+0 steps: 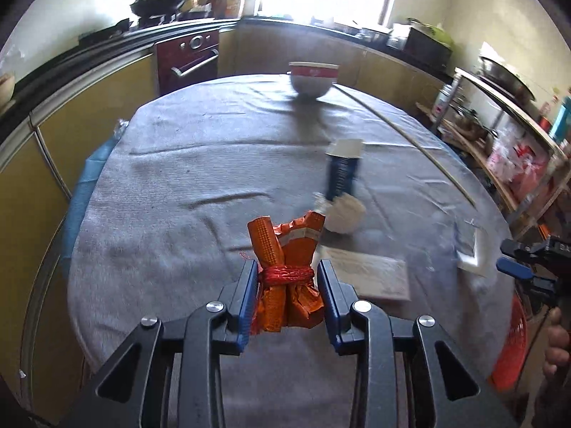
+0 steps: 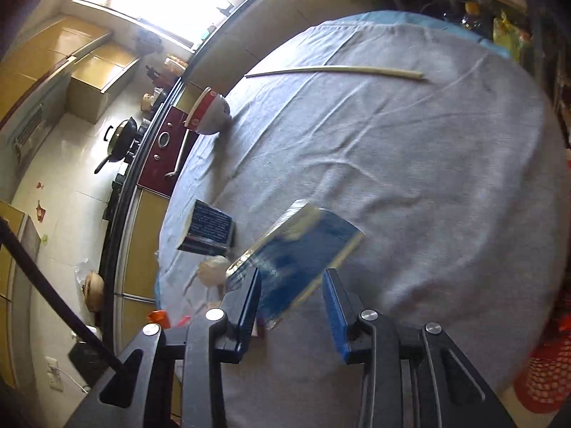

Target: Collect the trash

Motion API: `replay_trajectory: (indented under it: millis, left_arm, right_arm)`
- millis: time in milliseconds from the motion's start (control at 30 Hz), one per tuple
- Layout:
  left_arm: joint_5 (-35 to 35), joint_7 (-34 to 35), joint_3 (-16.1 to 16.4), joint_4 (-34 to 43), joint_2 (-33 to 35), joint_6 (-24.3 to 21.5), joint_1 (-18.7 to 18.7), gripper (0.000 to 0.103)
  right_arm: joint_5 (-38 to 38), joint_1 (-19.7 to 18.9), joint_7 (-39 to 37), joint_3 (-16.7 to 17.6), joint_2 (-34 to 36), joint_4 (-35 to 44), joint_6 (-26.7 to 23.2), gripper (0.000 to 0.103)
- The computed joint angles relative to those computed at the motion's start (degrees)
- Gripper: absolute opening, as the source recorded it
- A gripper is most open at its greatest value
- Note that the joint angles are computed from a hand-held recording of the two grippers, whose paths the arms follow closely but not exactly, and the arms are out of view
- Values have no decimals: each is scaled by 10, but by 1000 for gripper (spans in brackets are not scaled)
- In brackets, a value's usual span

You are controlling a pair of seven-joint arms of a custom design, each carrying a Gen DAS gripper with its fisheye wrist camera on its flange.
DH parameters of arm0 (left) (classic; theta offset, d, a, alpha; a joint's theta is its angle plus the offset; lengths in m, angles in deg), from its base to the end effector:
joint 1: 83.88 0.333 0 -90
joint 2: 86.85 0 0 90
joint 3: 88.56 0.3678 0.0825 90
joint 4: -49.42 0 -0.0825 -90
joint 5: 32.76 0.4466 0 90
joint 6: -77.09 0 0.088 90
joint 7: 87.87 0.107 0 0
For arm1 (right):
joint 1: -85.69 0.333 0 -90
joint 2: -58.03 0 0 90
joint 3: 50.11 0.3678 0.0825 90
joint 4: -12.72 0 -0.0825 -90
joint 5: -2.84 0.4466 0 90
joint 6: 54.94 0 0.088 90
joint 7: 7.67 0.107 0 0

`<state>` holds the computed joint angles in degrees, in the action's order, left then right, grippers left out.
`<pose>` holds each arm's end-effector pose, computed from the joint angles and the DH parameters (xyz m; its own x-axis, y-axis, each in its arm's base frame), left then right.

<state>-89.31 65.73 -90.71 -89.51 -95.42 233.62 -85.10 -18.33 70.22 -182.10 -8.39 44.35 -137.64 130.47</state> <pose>0.5365 0.0000 0.4125 -0.3787 -0.9110 0.1634 -0.7541 0.2013 -0.6252 0.4303 0.2554 0.3969 -0.4498 -0.6261 -0.6370 -0.5890 0.7441 -0.3154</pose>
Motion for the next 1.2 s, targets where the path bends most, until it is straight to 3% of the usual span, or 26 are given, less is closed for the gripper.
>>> replay_trajectory:
  millis: [100, 133, 267, 333, 367, 433, 500, 567, 800, 967, 1067, 1200]
  left_arm:
    - [-2, 15, 3, -24, -27, -22, -4, 35]
    - [1, 16, 3, -31, -35, -27, -6, 35]
    - [6, 21, 7, -54, -55, -43, -15, 35]
    - [10, 17, 6, -65, -62, -45, -19, 35]
    - [11, 14, 6, -68, -64, -47, -21, 35]
    - [14, 7, 6, -71, -66, -50, -23, 35]
    - [17, 0, 6, -75, -70, -50, -26, 35]
    - [16, -1, 7, -79, -75, -51, -30, 35]
    - [10, 3, 12, -86, -92, -55, -39, 35]
    - [15, -1, 13, -91, -98, -62, -42, 35]
    - [17, -3, 14, -91, -96, -64, -42, 35]
    - [12, -2, 18, -89, -94, -70, -42, 35]
  right_arm:
    - [2, 75, -13, -63, -23, -25, -21, 38]
    - [3, 116, -22, -101, -25, -34, -25, 38]
    - [15, 180, -27, -158, -39, -68, -7, 38]
    - [33, 209, -32, -187, -44, -81, 1, 48]
    - [44, 213, -31, -190, -45, -86, 10, 62]
    - [69, 195, -29, -172, -47, -93, 39, 72]
    - [87, 167, -39, -141, -47, -81, 26, 74]
    - [91, 160, -52, -136, -34, -59, 3, 74]
    - [-51, 47, 9, -40, 39, 72, -169, 74]
    - [-119, 70, 24, -44, 113, 140, -269, 75]
    - [-159, 91, 34, -60, 110, 134, -272, 76]
    - [-97, 133, -57, -99, 72, 97, -271, 76]
